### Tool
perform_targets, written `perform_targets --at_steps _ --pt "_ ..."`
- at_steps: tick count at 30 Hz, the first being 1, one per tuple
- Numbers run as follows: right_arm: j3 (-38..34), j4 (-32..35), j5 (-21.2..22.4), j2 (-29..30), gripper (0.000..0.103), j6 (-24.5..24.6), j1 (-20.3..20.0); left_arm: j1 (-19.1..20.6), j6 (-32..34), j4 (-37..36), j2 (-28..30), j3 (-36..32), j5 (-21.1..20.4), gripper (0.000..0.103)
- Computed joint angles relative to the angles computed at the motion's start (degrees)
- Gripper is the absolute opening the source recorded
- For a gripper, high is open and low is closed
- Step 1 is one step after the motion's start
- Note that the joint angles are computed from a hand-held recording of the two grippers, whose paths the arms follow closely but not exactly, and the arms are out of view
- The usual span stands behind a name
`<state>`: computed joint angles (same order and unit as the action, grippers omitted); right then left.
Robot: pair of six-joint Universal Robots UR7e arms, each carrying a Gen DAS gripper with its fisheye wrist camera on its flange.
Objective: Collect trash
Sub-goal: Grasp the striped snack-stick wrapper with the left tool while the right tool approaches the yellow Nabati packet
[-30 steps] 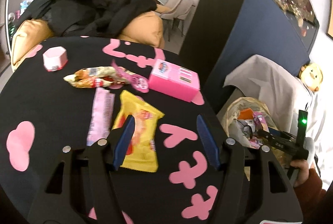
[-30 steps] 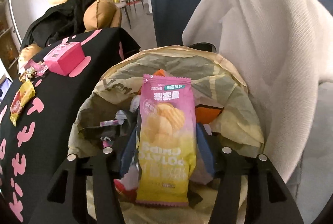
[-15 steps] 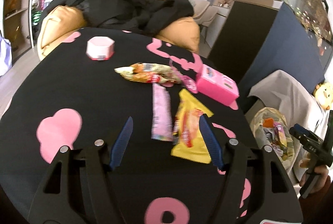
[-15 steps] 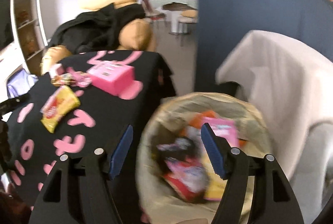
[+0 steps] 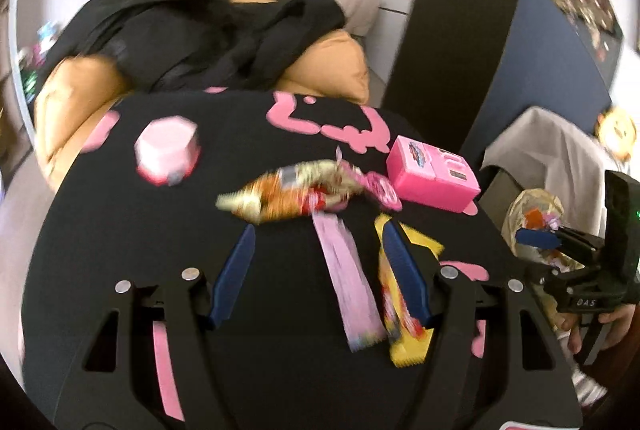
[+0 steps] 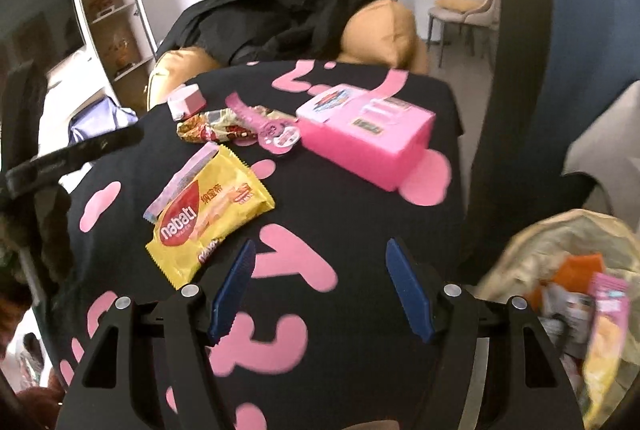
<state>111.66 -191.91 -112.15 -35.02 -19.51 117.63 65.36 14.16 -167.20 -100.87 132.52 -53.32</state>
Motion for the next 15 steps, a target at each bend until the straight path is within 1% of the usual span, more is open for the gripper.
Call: perform_targets --at_steps 2,4,7,8,10,12,15 --pt "-1.3 1.0 0.5 0.8 0.064 -0.1 -0.4 2.1 4.8 0.8 3.5 -3.6 -2.3 0.063" --pt "-2.5 1.6 0.1 1.4 0.064 -0.5 -0.5 3.9 7.8 2.0 7.5 -7.8 -2.3 0.063" --pt "-3.6 3.2 -0.1 1.6 0.064 0.0 -0.7 6.8 6.8 6.6 12.7 -14.3 -2.5 0.063" --pt "-4.0 3.9 -0.3 1.7 0.064 0.4 -0.9 7.9 5.6 10.1 14.4 -16.8 -2.8 0.062" --pt "-4.6 5.2 -0.4 1.8 0.064 0.8 -1.0 8.9 3.5 14.2 16.6 -19.7 -1.7 0.053" --pt "-5.0 6.1 0.0 1.9 0.064 1.1 -1.2 9.6 1.8 17.2 17.4 -21.1 -2.5 0.047" --pt "-5.3 7.2 1.0 2.0 0.064 1.9 -1.5 8.6 1.7 16.3 15.9 -18.8 -1.4 0.037"
